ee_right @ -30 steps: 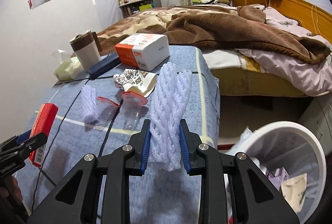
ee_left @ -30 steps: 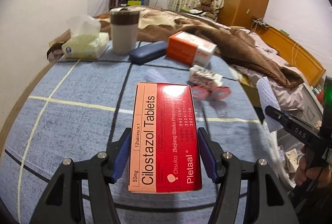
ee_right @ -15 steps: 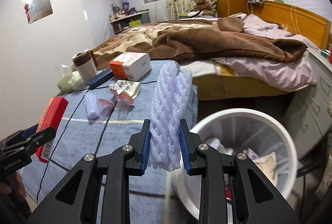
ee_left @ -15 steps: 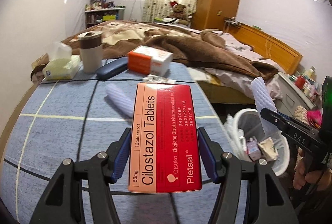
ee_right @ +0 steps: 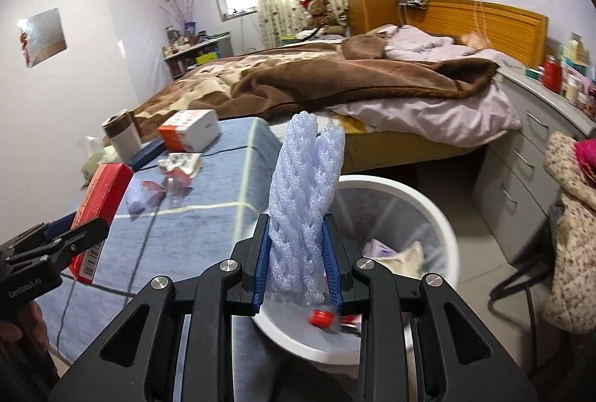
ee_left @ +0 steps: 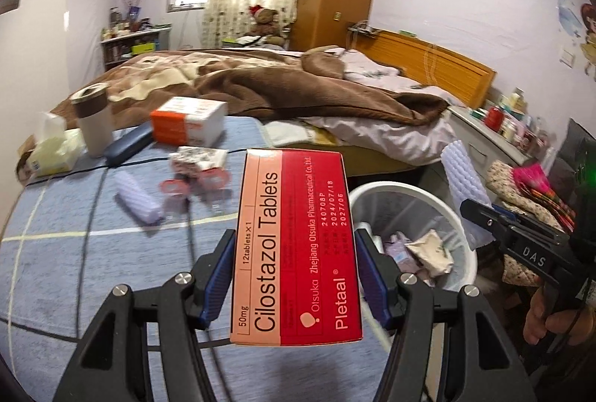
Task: Collect trash
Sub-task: 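Carry the red box and foam sleeve with both tools over the wastebasket, then open both tools to drop the red box and foam sleeve into the wastebasket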
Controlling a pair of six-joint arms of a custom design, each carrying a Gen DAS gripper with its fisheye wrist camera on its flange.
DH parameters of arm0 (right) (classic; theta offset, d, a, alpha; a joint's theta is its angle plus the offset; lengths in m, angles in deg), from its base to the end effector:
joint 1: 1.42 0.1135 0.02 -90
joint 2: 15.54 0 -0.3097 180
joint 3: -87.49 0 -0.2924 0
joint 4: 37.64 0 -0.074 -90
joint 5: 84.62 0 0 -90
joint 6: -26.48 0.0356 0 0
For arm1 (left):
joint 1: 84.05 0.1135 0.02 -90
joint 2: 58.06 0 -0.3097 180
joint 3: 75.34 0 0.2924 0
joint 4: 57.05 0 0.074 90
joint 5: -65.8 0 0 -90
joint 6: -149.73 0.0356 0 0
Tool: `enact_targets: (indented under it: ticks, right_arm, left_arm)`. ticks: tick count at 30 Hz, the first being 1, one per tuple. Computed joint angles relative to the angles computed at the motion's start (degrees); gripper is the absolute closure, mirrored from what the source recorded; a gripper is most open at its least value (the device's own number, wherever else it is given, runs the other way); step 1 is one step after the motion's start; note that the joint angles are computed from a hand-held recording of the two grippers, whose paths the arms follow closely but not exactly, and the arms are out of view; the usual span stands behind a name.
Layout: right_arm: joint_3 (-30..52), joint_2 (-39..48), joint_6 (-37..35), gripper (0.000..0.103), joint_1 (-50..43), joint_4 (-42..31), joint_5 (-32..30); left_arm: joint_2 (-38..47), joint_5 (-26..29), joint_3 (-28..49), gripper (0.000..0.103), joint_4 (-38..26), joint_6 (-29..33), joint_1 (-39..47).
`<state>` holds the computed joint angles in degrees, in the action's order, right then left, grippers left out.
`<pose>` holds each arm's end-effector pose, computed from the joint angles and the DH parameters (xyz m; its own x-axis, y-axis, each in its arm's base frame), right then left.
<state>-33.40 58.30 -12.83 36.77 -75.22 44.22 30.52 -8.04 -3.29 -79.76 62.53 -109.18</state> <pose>0.2329 0.1548 0.2561 -0.5335 0.3471 -0.7713 0.3671 0.9166 0.1586 0.3366 -0.1688 0.2715 -0.5426 0.3063 -0.7822 0.6303 0.7640 -0.1380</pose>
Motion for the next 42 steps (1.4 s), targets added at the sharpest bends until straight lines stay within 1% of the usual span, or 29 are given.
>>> enact_targets:
  ticks: [10,15,18,23,26,30,34,36,37,38,39,41,42]
  right_arm:
    - [-5.3,-5.9,5.7,0.076,-1.8,-5.0,0.0]
    - [-6.8,-7.3,5.8,0.076,-3.1,-6.1,-1.2]
    - [-7.7,-7.6,4.8,0.076,-4.5,-5.9,-2.7]
    - [-10.7,-8.4,3.0,0.076,-7.2,-2.8,-5.5]
    - [-11.3,-7.7,2.1,0.076,-8.7,-2.1,-7.2]
    - [-11.5,-6.8,0.3,0.076,-10.6,-1.3,-9.5]
    - [-11.4,-6.0,-1.0,0.075,-11.5,-1.0,-10.8]
    - [-11.1,-5.7,-1.3,0.074,-11.7,-1.2,-11.0]
    - [-10.9,-5.4,-1.5,0.074,-11.8,-1.3,-11.2]
    - [-10.8,-5.1,-1.9,0.073,-12.0,-1.3,-11.3]
    - [-10.6,-4.8,-1.9,0.07,-12.0,-1.5,-11.2]
    - [-10.5,-4.5,-2.1,0.06,-12.0,-1.6,-11.3]
    - [-10.3,-4.4,-2.0,0.049,-11.9,-1.7,-11.2]
  left_arm:
    - [3.4,-0.7,2.0,0.039,0.0,-0.1,-8.2]
    - [5.9,-1.3,4.1,0.039,-0.6,-0.1,-11.1]
    - [7.7,-1.7,5.7,0.039,-0.9,-0.3,-12.5]
    - [10.8,-2.9,8.3,0.039,-1.9,0.3,-14.7]
    - [12.6,-3.4,9.4,0.039,-2.0,0.4,-15.7]
    - [14.6,-2.9,10.8,0.039,-2.5,0.5,-15.9]
    - [15.7,-0.5,11.8,0.039,-3.0,-0.6,-15.5]
    - [16.1,-0.5,12.2,0.037,-3.0,-0.6,-15.3]
    - [16.2,-0.3,12.3,0.033,-3.0,-0.7,-15.2]
    - [16.5,0.1,12.6,0.03,-3.0,-1.1,-15.2]
    - [16.6,0.6,12.7,0.029,-3.0,-1.3,-15.1]
    - [16.4,0.9,12.4,0.028,-2.8,-1.6,-14.8]
    - [16.2,0.9,12.3,0.028,-2.8,-1.6,-14.8]
